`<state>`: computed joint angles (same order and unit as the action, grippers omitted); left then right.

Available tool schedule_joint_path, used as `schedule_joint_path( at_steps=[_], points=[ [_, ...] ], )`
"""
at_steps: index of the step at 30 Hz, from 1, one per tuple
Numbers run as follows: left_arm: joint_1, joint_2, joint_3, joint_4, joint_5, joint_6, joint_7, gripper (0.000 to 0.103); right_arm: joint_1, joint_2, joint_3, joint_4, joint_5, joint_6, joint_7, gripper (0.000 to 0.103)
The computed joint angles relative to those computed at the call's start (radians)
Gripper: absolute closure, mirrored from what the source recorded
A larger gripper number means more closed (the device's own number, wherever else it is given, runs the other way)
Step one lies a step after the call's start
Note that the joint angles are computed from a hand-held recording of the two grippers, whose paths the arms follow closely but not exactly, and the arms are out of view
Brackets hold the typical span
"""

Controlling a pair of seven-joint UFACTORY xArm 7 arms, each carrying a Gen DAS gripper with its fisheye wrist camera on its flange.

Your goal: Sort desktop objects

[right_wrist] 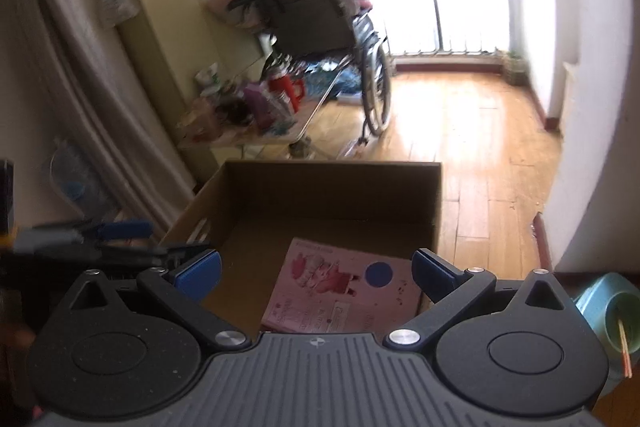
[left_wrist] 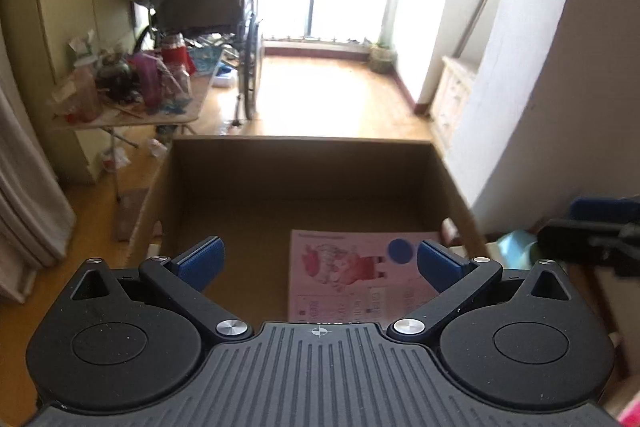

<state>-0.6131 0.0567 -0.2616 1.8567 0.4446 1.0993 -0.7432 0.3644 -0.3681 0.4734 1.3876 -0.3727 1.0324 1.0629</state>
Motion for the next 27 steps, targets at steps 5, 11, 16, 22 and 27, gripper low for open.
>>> schedule_joint_path(
  at_steps=[5, 11, 16, 22, 27],
  points=[
    [0.015, 0.1, 0.027, 0.118, -0.11, 0.087, 0.072, 0.0, 0.051, 0.091, -0.054, 0.053, 0.123, 0.067, -0.082, 0.0],
    [0.036, 0.246, 0.074, 0.243, -0.287, 0.197, 0.113, 0.0, 0.1, 0.195, -0.167, 0.057, 0.373, 0.064, -0.18, 0.005],
    [0.043, 0.376, 0.092, 0.376, -0.39, 0.291, 0.167, 0.0, 0.103, 0.304, -0.224, 0.103, 0.551, 0.113, -0.259, 0.013],
    [0.054, 0.526, 0.101, 0.55, -0.495, 0.41, 0.214, 0.0, 0.09, 0.42, -0.247, 0.164, 0.668, 0.178, -0.309, 0.024],
    [0.07, 0.566, 0.106, 0.573, -0.555, 0.439, 0.218, 0.0, 0.077, 0.485, -0.254, 0.188, 0.737, 0.209, -0.324, 0.026]
  ],
)
